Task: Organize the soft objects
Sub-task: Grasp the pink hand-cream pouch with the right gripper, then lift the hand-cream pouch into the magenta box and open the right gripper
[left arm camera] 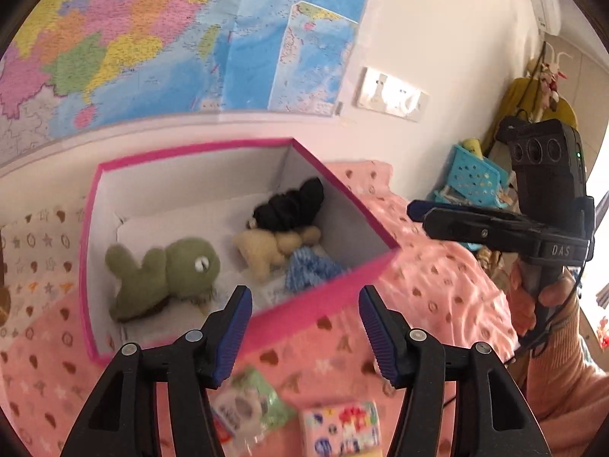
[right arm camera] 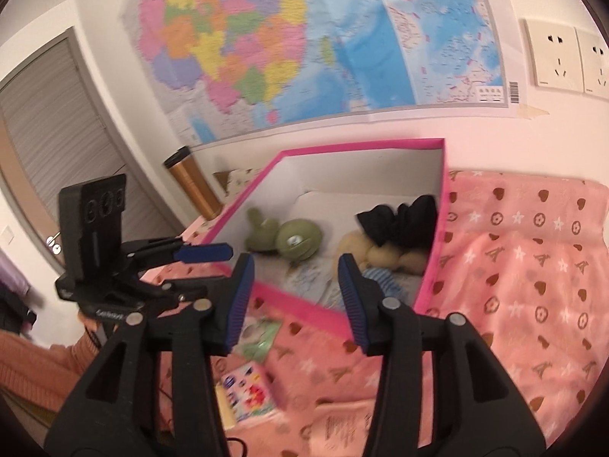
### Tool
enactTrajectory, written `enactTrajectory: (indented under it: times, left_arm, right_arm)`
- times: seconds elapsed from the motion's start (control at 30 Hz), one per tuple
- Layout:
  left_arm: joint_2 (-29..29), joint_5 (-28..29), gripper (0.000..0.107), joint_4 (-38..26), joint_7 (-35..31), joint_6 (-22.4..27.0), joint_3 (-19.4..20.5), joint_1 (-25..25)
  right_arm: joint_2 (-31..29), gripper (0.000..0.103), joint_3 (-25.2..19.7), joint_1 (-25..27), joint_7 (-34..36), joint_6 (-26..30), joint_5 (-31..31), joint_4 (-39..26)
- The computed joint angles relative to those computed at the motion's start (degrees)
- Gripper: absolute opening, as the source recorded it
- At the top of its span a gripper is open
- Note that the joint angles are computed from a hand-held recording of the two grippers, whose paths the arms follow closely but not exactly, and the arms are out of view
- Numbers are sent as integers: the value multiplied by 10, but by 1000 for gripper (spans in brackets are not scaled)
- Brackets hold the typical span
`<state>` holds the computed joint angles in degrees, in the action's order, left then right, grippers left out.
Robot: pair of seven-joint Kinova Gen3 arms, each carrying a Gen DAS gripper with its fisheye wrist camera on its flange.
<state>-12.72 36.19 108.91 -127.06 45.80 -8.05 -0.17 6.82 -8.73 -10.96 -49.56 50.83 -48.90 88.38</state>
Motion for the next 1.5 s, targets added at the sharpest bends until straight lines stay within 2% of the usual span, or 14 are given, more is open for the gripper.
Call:
enactTrajectory:
  times: [0.1, 0.2, 0.3, 0.53, 0.73, 0.87, 1.1, 1.17, 1.23, 1.33, 1.5]
  left_arm:
    - [-19, -12, 60, 22, 4, -1, 1, 1]
    - [-26, 3, 60, 39, -7, 24, -18, 11]
    - [-24, -1, 60, 52, -3, 30, -6, 13]
    - [17, 37, 60, 61, -33, 62, 15, 28]
    - [55, 49, 58, 55, -36, 77, 49, 28]
    - [83, 50, 56, 44, -22, 91, 69, 26]
    - [121, 41, 40, 29, 12, 93, 95, 26]
    - [133, 36, 34, 22, 29, 90, 101, 27]
    - [135, 23, 32, 19, 45, 81, 107, 29]
    - [138, 30, 31, 19, 44, 80, 106, 25]
    - [131, 29, 31, 21, 45, 79, 105, 21]
  right_arm:
    - [-19, 49, 2, 2, 15, 7, -7, 28]
    - [-33, 49, 8, -6, 1, -1, 11, 56]
    - [-41, 49, 17, -9, -16, -7, 18, 96]
    - [-43, 49, 36, 1, -100, -33, 63, 169]
    - [-48, 49, 42, 15, -105, -37, 68, 203]
    - [-45, 46, 38, 11, -105, -47, 71, 212]
    - [-43, 40, 34, 10, -80, -51, 55, 215]
    - [-43, 32, 34, 11, -69, -48, 48, 218]
    - [-41, 28, 33, 10, -65, -50, 45, 222]
    - [-48, 24, 31, 4, -68, -68, 51, 230]
    - [-51, 20, 35, 7, -53, -65, 32, 236]
